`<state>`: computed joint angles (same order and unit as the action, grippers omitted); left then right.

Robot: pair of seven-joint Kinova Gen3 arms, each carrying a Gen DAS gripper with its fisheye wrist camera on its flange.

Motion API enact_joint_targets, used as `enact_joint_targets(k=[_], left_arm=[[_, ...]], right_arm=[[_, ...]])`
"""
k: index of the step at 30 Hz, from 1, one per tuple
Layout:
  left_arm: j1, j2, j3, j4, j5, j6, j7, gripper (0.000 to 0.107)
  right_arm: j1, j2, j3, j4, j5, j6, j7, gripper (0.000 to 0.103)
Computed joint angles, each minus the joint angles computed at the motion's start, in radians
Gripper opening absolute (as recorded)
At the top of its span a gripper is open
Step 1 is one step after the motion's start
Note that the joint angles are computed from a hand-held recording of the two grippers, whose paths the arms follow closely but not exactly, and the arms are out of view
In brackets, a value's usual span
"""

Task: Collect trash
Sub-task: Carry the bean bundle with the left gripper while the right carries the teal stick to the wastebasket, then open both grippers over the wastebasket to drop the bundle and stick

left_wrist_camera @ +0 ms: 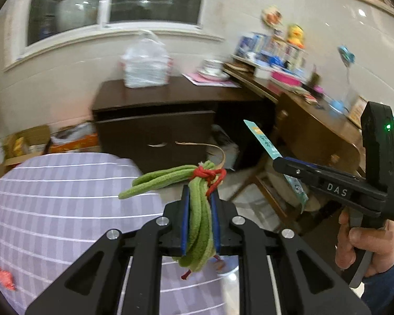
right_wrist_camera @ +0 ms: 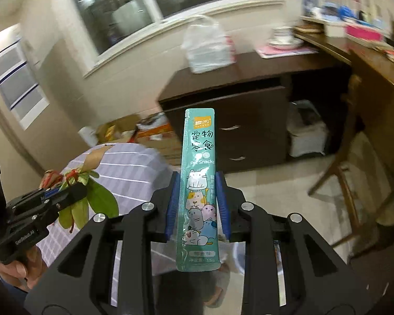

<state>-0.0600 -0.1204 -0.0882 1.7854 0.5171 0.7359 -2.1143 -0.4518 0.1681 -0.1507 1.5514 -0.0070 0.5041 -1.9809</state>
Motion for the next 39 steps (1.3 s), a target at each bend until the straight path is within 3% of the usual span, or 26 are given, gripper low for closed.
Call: enact_joint_targets(k=[3, 8, 16, 17, 19, 20, 21, 23, 27, 30, 39], left_arm=[[0.026, 0.063, 0.047, -0.031, -0.023, 0.004, 0.037, 0.014], [0.067, 0.177, 0.130, -0.081, -0.144, 0.011, 0.157, 0.014], [0.146, 0.349, 0.177, -0.182, -0.285, 0.069, 0.278, 0.017], [0.147, 0.372, 0.181, -0.208, -0.293, 0.098, 0.279, 0.021], [0.158, 0.401, 0.194, -0.236, -0.352, 0.121, 0.323, 0.046], [0.174, 0.400, 0.185, -0.234, -0.377, 0.108, 0.350, 0.064], [0.191, 0.385, 0.164, -0.217, -0.387, 0.079, 0.364, 0.076], [0.190, 0.364, 0.165, -0.193, -0.404, 0.039, 0.383, 0.084], [0.185, 0.333, 0.158, -0.184, -0.443, 0.025, 0.417, 0.084], [0.174, 0.304, 0.158, -0.175, -0.451, 0.017, 0.425, 0.085], [0.117, 0.176, 0.145, -0.104, -0.395, -0.026, 0.374, 0.090]], right_arm=[[0.037, -0.011, 0.016, 0.048, -0.022, -0.002, -0.002, 0.027], [0.097, 0.023, 0.015, 0.099, -0.092, 0.002, 0.021, 0.027], [0.202, 0.103, -0.016, 0.123, -0.247, 0.000, 0.128, 0.029], [0.228, 0.118, -0.031, 0.126, -0.283, -0.003, 0.154, 0.029], [0.243, 0.140, -0.029, 0.121, -0.315, 0.012, 0.166, 0.035], [0.252, 0.150, -0.030, 0.118, -0.331, 0.021, 0.173, 0.053], [0.258, 0.155, -0.031, 0.124, -0.344, 0.018, 0.175, 0.064], [0.263, 0.153, -0.027, 0.145, -0.363, 0.001, 0.169, 0.071], [0.241, 0.151, 0.000, 0.148, -0.345, 0.005, 0.123, 0.090], [0.208, 0.140, 0.020, 0.139, -0.302, 0.012, 0.072, 0.096], [0.147, 0.092, 0.021, 0.103, -0.208, 0.023, 0.002, 0.096]])
